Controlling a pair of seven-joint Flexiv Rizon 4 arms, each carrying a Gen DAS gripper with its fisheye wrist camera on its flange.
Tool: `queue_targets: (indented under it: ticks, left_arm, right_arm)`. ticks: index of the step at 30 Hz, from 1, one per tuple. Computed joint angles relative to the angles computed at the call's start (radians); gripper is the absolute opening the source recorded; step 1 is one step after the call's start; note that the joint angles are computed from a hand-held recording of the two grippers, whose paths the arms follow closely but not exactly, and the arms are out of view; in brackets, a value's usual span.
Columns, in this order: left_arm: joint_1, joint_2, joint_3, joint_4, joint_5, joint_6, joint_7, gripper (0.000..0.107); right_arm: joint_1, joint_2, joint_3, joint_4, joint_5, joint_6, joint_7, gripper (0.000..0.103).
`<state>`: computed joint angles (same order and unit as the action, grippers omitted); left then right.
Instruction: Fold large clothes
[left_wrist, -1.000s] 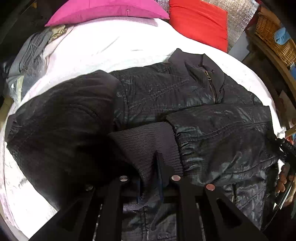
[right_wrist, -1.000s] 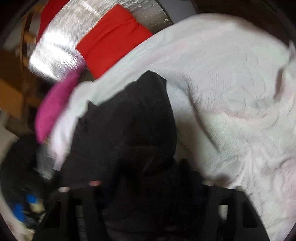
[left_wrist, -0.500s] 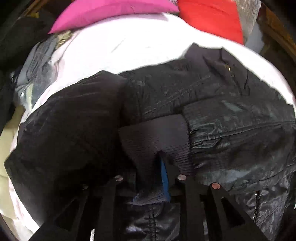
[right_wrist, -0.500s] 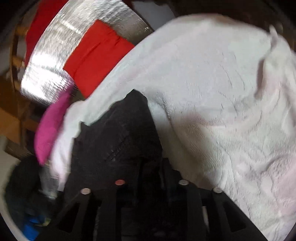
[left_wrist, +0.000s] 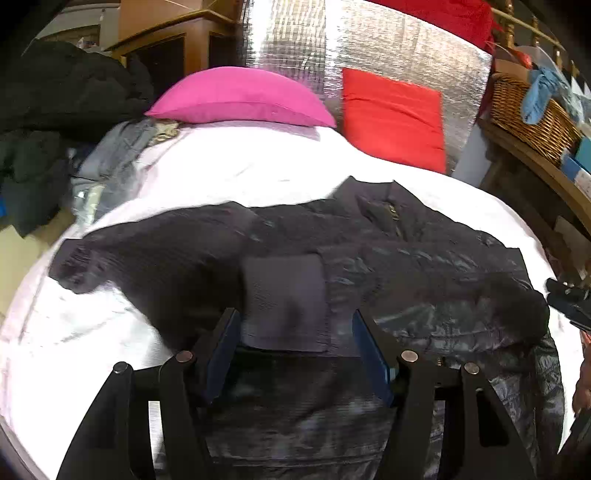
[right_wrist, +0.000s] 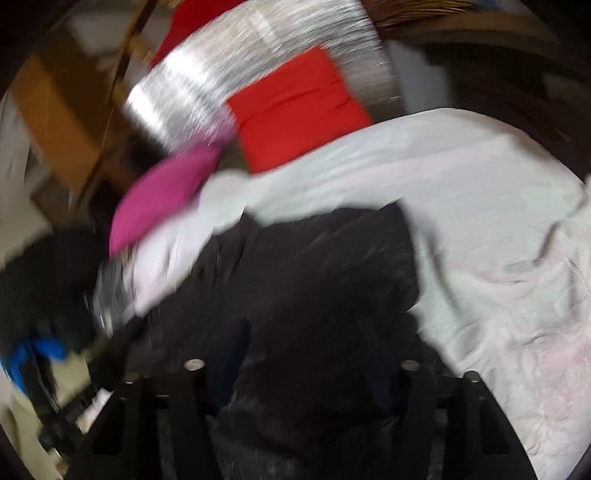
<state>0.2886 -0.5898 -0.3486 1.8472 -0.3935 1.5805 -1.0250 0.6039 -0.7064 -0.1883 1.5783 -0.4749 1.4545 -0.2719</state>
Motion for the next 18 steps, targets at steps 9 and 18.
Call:
queue_targets:
  ticks: [9,18]
  left_arm:
    - [-0.152,-0.113,0.209,-0.224,-0.003,-0.335,-0.072,0.065]
    - [-0.055,-0.076,0.038,-0.15,-0.177,-0.229,0.089,0.068]
  right_arm:
    - [-0.117,-0.076,0.244,-0.13,0.101,-0.265,-0.223,0.056]
    - [-0.077,-0.069,0.189,-0.105,0.124,-0.056,-0.212,0.056]
